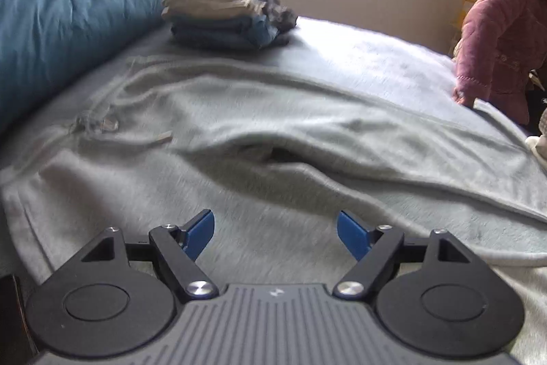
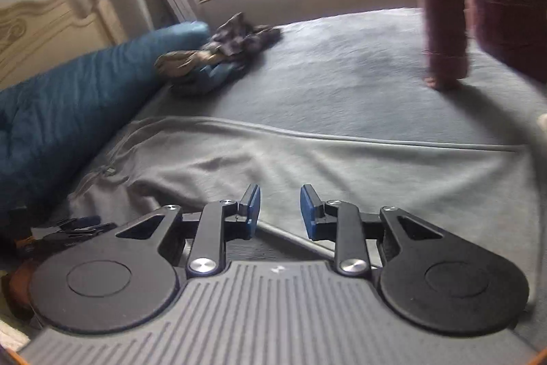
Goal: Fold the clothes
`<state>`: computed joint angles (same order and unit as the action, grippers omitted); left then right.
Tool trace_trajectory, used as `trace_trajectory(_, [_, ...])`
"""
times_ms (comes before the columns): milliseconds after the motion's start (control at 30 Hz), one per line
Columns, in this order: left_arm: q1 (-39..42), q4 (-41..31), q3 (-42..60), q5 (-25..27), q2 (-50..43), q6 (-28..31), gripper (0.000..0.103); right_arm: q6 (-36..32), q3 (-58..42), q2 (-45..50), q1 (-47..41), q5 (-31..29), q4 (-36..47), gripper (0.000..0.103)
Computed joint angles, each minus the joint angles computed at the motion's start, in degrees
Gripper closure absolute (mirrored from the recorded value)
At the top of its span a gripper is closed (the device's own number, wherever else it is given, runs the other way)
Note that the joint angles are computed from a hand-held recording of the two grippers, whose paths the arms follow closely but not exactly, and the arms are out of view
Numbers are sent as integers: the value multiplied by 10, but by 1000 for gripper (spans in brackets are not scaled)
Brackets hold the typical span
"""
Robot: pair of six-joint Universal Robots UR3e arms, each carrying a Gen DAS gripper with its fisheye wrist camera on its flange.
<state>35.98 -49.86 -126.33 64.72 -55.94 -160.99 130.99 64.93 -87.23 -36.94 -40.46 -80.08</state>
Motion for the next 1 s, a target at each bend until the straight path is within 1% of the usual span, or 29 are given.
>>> trace_trajectory(67, [27, -41, -5, -3, 22, 25, 21, 13, -31, 38, 80, -21, 24, 77])
trace_trajectory(133, [60, -86, -11, -6, 50, 54, 20, 37, -25, 61, 151, -37, 6, 77])
trace_trajectory(200, [95, -120, -21, -9, 70, 85, 20, 68, 17, 73, 213, -42, -37, 77])
trace_trajectory(267, [118, -135, -35, -4, 83, 101, 20, 89, 51, 92, 269, -41, -71, 77])
trace_trajectory(367, [136, -131, -56, 10, 88, 119, 20, 135, 104, 128, 325, -64, -174, 78])
trace_trajectory(400, [147, -137, -60, 7, 93, 128, 20, 150, 117, 143, 343, -74, -207, 82])
trace_trajectory(433, [157, -145, -61, 3, 98, 139, 20, 168, 138, 150, 356, -105, -274, 86])
trace_trajectory(467, [163, -154, -55, 0, 101, 147, 20, 192, 160, 152, 358, -115, -330, 100])
trace_trajectory(500, [166, -158, -48, -1, 104, 152, 20, 222, 161, 154, 346, -100, -338, 100])
trace_trajectory(533, [165, -154, -43, -4, 107, 157, 20, 262, 176, 143, 332, -93, -365, 99])
trace_trajectory(567, [160, -144, -38, -7, 109, 160, 19, 302, 190, 133, 320, -89, -394, 94])
trace_trajectory(633, [120, -92, -24, -3, 77, 141, 12, 338, 249, 87, 291, -97, -482, 94])
trace_trajectory(667, [87, -58, -12, 4, 47, 123, 11, 350, 272, 66, 276, -99, -504, 93])
trace_trajectory(767, [-28, 54, 37, 23, -78, 58, 11, 347, 335, -9, 225, -95, -507, 93])
trace_trajectory(833, [-102, 107, 82, 38, -163, 18, 11, 327, 383, -61, 199, -111, -515, 91])
trace_trajectory(933, [-187, 124, 150, 65, -252, -34, 11, 314, 431, -122, 176, -148, -512, 87])
trace_trajectory(967, [-198, 124, 155, 60, -259, -47, 11, 311, 444, -139, 170, -160, -507, 86])
trace_trajectory(1000, [-203, 120, 153, 53, -259, -55, 11, 301, 452, -159, 154, -151, -484, 82])
